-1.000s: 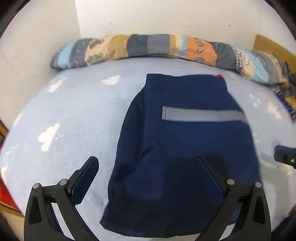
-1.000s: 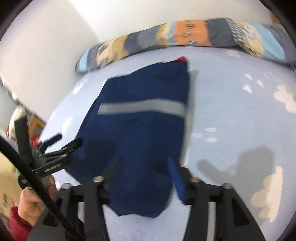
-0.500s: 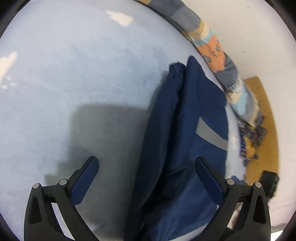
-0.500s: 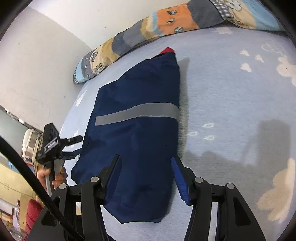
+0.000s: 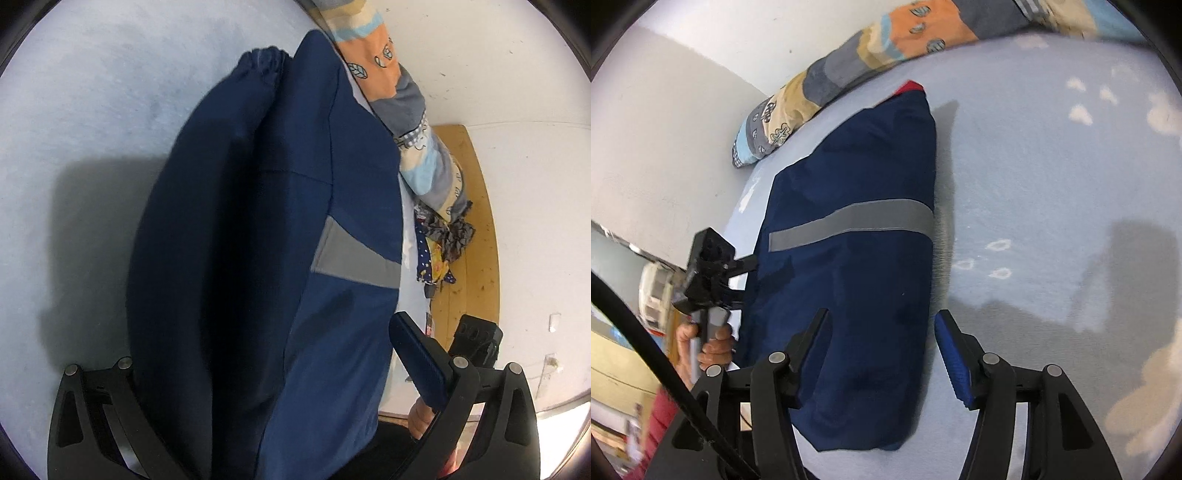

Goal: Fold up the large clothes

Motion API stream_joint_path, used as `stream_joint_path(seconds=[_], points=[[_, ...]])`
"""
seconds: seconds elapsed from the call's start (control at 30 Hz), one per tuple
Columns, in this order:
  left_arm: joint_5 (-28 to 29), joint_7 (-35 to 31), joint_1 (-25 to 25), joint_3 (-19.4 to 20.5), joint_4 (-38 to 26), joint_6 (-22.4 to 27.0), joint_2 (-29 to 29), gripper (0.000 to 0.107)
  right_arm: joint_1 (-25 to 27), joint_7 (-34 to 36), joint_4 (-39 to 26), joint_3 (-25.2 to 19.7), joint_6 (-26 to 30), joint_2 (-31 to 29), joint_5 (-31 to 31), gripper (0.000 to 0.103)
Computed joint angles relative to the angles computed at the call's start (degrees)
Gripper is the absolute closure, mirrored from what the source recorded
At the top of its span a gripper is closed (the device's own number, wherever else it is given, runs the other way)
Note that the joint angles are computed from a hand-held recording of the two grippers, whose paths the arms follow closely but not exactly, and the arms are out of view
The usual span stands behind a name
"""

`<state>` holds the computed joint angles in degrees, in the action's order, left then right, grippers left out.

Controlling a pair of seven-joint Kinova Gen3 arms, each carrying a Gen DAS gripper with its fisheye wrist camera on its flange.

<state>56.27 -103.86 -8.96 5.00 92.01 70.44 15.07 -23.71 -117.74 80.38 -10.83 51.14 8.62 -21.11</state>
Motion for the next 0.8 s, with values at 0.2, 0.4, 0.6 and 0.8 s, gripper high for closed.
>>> stream_joint_path(seconds=[0.2, 0.4, 0.6, 0.8], points=[[2.4, -2.8, -0.2, 0.2, 1.6, -0.8, -0.6, 0.005, 3.4, 8.5, 1.9, -0.4, -3.5, 4.4, -10.1, 0.029], [1.6, -2.2, 1.1, 0.3, 0.9, -1.8, -0.8, 0.005, 8.8, 13.8, 3.4, -8.6, -11.4, 8.2, -15.1, 0.013], [-9.2, 6.6, 4.8, 2.8, -2.1, -8.4, -3.6, 0.011, -6.4, 6.8, -5.5, 3.6, -4.3, 10.4, -1.4, 0.039], [-21.7, 13.4, 14.0, -0.1, -6.1, -10.5, -7.0, 0.038, -17.2, -1.2, -12.5, 10.3, 2.5, 9.4, 12.6, 0.06]])
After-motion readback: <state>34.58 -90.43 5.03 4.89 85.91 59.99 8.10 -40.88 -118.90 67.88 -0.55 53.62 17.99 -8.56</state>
